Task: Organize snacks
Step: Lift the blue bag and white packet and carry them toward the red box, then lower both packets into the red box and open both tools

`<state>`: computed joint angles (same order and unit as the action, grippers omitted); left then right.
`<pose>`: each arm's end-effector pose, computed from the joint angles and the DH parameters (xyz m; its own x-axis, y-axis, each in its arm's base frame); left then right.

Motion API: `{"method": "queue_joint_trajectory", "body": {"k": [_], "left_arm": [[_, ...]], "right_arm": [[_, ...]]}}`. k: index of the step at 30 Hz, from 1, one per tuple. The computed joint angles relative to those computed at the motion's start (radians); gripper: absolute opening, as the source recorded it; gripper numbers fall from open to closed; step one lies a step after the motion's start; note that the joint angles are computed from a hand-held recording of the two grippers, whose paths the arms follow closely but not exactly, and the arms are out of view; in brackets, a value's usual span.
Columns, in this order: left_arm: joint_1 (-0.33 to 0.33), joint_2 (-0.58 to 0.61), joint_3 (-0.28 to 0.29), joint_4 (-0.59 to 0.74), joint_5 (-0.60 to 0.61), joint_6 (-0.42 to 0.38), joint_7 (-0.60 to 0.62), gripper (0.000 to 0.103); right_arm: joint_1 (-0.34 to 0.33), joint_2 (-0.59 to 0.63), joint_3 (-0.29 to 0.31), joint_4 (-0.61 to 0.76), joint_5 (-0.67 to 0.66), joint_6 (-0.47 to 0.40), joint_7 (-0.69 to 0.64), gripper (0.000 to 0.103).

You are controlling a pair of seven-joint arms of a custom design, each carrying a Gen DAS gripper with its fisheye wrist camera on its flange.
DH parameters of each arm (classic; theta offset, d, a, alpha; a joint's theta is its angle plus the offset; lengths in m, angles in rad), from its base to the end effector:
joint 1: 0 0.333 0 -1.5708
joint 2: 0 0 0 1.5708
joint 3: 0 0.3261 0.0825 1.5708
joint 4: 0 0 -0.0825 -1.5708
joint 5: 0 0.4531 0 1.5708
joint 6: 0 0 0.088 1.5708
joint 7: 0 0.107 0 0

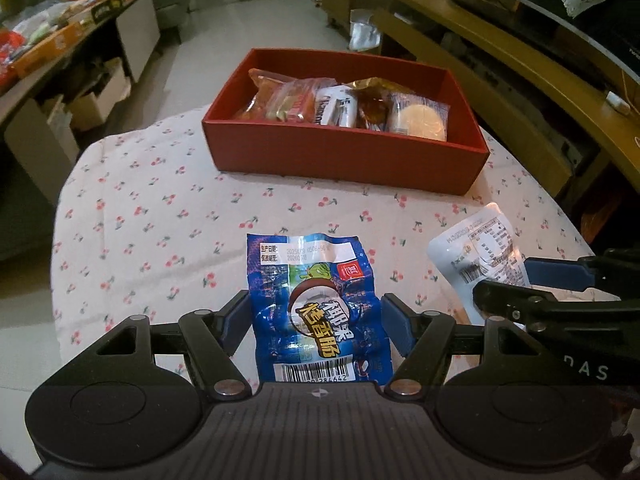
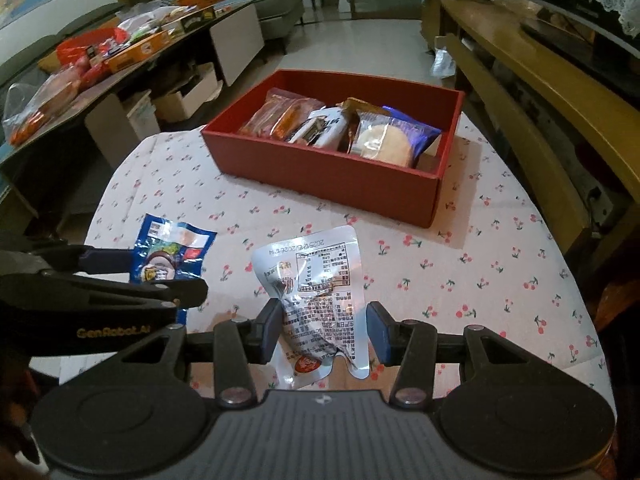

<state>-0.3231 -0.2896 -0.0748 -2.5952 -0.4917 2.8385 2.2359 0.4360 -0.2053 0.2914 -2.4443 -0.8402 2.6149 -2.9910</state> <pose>0.4739 -0.1718 0.3746 -0.5913 -0.8064 -0.0067 -0.6739 0.4987 -0.5451 0.3913 0.3697 0.3745 -0.2493 -0.9499 -0.1888 -0.7387 0.3126 -0.5972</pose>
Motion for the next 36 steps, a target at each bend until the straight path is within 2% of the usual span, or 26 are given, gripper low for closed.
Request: {"method": "queue_joint_trajectory", "body": {"k": [6,12,24,36], "left_arm": [[0.003,0.069,-0.004,0.057,-0.035,0.003,0.015,0.075],[0.020,0.089,-0.030,0.074,-0.033,0.012,0.013,0.075],[0.016,0.116,-0.046,0.109,-0.047,0.035,0.026,0.075],[0.033,0.190,-0.074,0.214,-0.059,0.049,0.016,0.075]], "right_arm": [[-0.008,0.033,-0.015,0.038,-0.026,-0.013,-0.005,0.053],[-0.012,0.029,-0.027,0.036,-0.039,-0.026,0.010,0.053],[-0.035,0.023,-0.035,0.040,-0.069,-0.032,0.043,0.053],[-0.070,0.040,-0.062,0.069,-0.114,-0.019,0.080,0.053]]}}
